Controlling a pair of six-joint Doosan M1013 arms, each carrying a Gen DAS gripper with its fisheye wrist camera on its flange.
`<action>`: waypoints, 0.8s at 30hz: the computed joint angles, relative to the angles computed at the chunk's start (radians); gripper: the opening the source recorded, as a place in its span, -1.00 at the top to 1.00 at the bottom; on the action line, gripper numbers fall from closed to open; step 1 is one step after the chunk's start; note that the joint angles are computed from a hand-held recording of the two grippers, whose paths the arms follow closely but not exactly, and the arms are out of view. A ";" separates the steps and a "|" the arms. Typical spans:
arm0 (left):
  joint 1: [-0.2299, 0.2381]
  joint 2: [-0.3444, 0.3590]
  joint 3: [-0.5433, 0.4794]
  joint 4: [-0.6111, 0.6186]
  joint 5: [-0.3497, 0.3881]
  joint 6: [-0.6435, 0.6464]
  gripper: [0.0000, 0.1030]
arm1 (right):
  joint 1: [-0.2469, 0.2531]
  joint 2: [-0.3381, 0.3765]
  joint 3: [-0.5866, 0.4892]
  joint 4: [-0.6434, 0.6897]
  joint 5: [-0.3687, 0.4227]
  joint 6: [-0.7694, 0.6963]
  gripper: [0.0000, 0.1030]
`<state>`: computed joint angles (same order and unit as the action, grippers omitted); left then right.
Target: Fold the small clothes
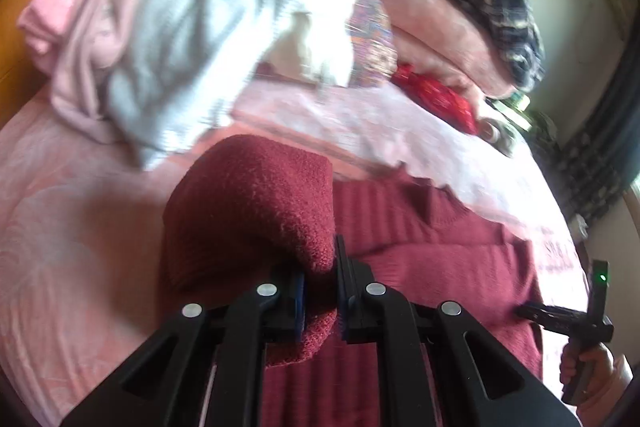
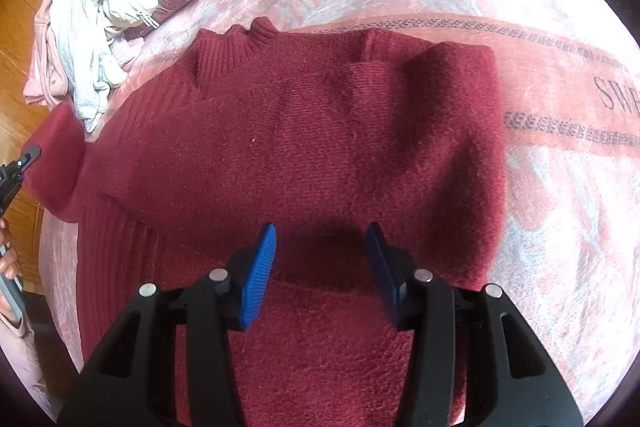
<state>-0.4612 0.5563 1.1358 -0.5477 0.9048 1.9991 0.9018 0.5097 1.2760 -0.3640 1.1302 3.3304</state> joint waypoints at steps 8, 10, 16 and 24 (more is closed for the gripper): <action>-0.089 0.006 0.045 0.008 0.041 0.048 0.77 | 0.003 -0.013 0.028 -0.002 -0.008 0.003 0.09; -0.103 0.019 0.045 0.036 0.057 0.032 0.76 | 0.002 -0.013 0.033 0.002 -0.014 0.003 0.09; -0.111 0.039 0.064 0.080 0.107 0.019 0.40 | -0.002 0.001 0.009 0.011 0.004 -0.018 -0.08; -0.053 -0.022 0.055 0.118 0.081 0.090 -0.39 | -0.024 0.058 -0.104 0.037 -0.023 -0.096 -0.08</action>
